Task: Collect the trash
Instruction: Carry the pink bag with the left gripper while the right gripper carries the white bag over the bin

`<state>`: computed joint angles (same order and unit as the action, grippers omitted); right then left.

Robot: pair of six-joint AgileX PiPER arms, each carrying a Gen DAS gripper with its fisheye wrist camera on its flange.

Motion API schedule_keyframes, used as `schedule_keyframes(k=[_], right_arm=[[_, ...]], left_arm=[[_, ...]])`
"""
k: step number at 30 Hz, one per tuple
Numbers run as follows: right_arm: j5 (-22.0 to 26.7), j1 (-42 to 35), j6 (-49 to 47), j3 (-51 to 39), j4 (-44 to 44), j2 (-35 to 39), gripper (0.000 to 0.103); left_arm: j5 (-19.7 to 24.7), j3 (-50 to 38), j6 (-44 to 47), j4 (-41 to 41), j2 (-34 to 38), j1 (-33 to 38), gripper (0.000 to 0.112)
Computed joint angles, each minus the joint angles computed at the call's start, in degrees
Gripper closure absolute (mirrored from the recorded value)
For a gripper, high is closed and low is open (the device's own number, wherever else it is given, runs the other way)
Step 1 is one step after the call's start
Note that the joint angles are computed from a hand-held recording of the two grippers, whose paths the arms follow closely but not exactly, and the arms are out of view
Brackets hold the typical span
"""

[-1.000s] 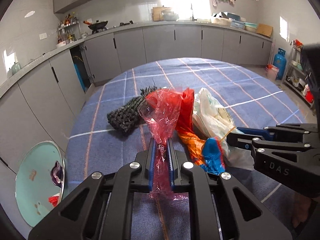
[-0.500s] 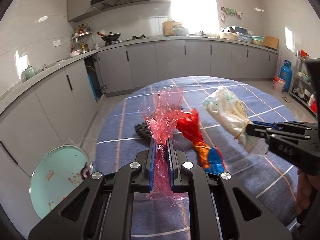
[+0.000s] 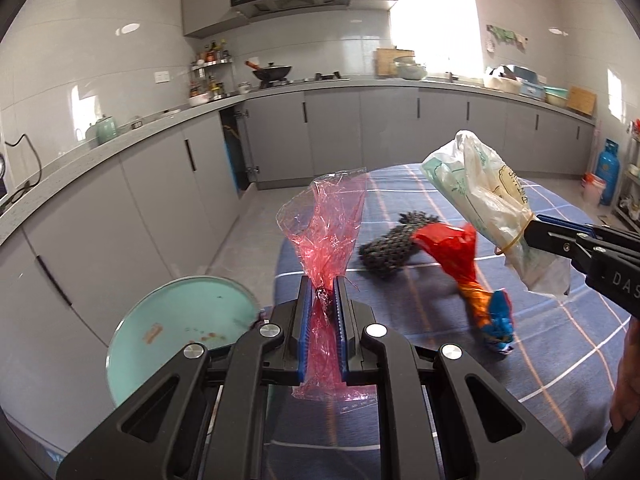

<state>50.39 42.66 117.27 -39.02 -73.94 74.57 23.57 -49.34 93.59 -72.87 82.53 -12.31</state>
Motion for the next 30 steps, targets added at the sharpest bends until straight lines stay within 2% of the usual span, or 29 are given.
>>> schedule_keyframes(k=[16,30], right_arm=[[-2.5,-0.8,-0.3,-2.7,-3.1,3.4,0.095],[-3.6,-1.6,1.1,-3.3,-5.9,5.3,0.095]], left_arm=[[2.4,0.1,2.5,-2.1,-0.6,5.1,0.101],[1.9,1.1,4.7,-4.3,-1.4,6.5,0.101]])
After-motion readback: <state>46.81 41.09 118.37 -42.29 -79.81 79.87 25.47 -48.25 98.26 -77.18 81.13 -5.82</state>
